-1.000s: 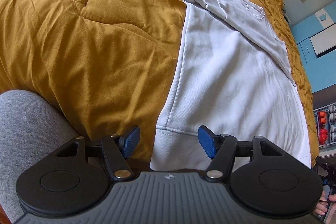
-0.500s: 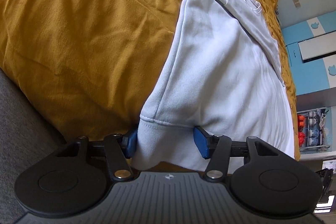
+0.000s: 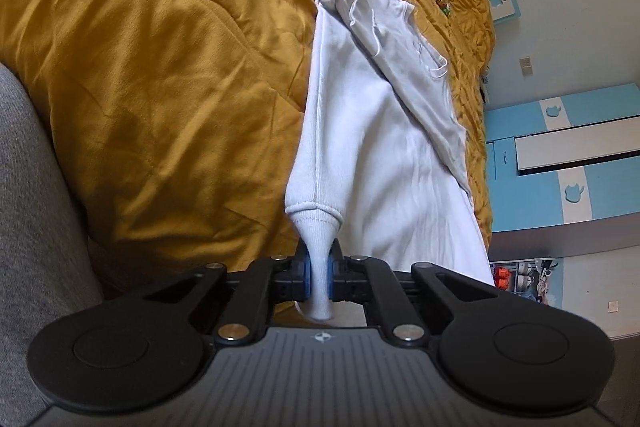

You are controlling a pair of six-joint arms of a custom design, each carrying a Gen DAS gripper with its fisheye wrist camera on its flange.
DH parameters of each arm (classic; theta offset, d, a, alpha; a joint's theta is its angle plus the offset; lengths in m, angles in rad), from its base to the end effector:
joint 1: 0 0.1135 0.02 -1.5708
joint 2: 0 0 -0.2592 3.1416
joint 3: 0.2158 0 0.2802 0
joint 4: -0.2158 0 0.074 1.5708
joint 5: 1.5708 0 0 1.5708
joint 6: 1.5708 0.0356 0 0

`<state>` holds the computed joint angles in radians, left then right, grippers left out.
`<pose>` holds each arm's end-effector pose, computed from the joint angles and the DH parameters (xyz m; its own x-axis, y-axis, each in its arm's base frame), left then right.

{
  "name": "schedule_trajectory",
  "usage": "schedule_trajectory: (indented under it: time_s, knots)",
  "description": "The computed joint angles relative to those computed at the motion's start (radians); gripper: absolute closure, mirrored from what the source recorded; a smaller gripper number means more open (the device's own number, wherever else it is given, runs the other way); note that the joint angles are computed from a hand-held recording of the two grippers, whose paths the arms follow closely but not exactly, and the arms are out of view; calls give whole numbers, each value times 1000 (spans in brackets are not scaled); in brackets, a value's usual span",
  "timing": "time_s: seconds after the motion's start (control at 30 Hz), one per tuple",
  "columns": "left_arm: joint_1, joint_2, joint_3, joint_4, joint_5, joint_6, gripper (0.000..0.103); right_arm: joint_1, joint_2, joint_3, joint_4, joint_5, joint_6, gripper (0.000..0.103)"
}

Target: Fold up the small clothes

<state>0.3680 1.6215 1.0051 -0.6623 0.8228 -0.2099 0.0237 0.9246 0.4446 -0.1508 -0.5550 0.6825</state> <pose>0.3074 0.0906 0.1690 -0.8640 -0.4850 -0.1354 -0.2329 0.6232 -0.7466 0.2181 0.0239 0.1858 -0.7386 0.5187 -0.4306 0.0262 0.6603 0.7505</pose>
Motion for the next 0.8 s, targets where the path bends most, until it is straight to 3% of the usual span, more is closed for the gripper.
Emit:
schedule_trajectory:
  time_s: [0.3, 0.47, 0.5, 0.6, 0.7, 0.8]
  knots:
    - [15, -180, -15, -86, 10, 97, 97, -5, -199, -29, -38, -47, 48, 101]
    - [87, -236, -11, -246, 63, 245, 97, -28, -397, -18, -251, -98, 30, 101]
    - [139, -256, -13, -331, 75, 329, 97, -35, -437, -14, -294, -109, 28, 101]
    - [220, -295, -20, -454, 74, 451, 97, -38, -607, 10, -493, -109, 21, 101]
    - [312, -313, -19, -580, 88, 574, 97, -10, -734, 47, -681, -87, 14, 101]
    - [337, -338, -22, -619, 92, 622, 97, 109, -808, 81, -769, 38, 41, 101]
